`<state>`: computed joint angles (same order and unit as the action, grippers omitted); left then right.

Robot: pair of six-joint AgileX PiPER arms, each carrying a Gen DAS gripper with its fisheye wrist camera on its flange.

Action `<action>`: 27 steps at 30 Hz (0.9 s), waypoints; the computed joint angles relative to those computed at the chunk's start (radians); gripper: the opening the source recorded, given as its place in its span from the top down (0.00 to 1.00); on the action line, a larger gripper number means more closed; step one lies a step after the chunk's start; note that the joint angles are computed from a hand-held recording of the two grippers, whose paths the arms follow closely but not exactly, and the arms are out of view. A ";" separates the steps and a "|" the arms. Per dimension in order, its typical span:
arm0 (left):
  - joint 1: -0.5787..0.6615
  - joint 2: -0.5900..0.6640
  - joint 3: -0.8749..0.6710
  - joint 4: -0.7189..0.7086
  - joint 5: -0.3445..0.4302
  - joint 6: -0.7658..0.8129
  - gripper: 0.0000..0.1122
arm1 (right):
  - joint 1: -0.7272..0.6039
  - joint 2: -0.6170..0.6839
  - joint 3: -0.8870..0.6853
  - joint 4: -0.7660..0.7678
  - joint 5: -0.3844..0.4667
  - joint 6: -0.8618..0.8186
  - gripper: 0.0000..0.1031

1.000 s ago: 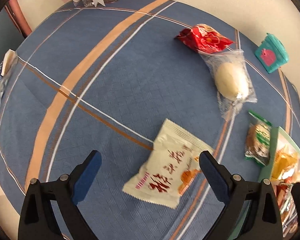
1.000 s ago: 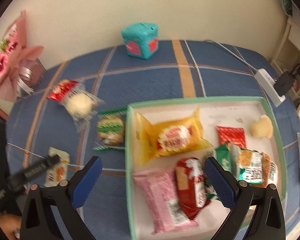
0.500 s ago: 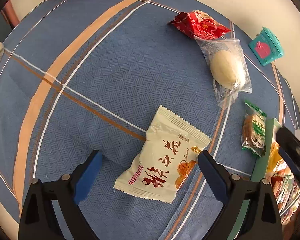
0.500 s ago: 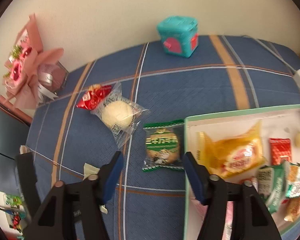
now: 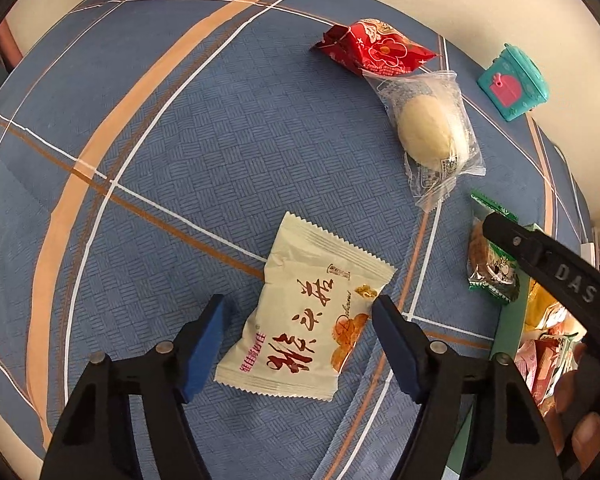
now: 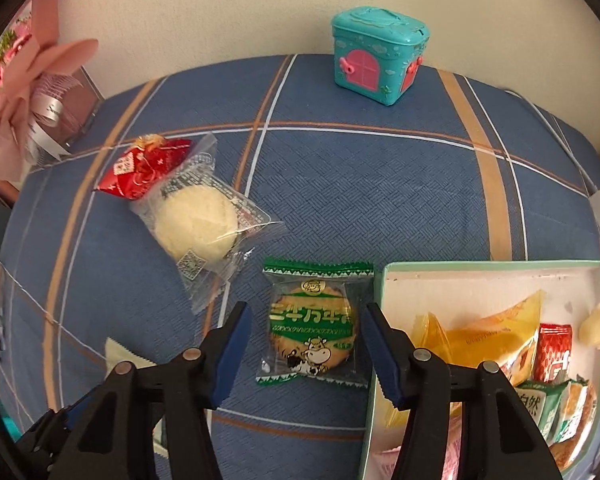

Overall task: Organize snacks
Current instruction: 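Grasp the white cake packet with left gripper while right gripper grasps the green cookie packet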

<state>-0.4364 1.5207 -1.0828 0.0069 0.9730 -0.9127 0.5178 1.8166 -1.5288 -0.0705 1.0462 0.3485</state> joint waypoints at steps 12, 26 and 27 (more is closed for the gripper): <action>0.035 -0.016 0.001 -0.032 -0.002 0.035 0.35 | 0.034 0.028 -0.008 -0.059 0.017 -0.001 0.49; 0.023 -0.023 0.033 -0.038 -0.011 0.054 0.35 | 0.098 -0.111 0.177 -0.093 0.001 0.040 0.49; 0.022 -0.025 0.037 -0.039 -0.010 0.056 0.35 | 0.106 -0.111 0.180 -0.095 0.002 0.051 0.49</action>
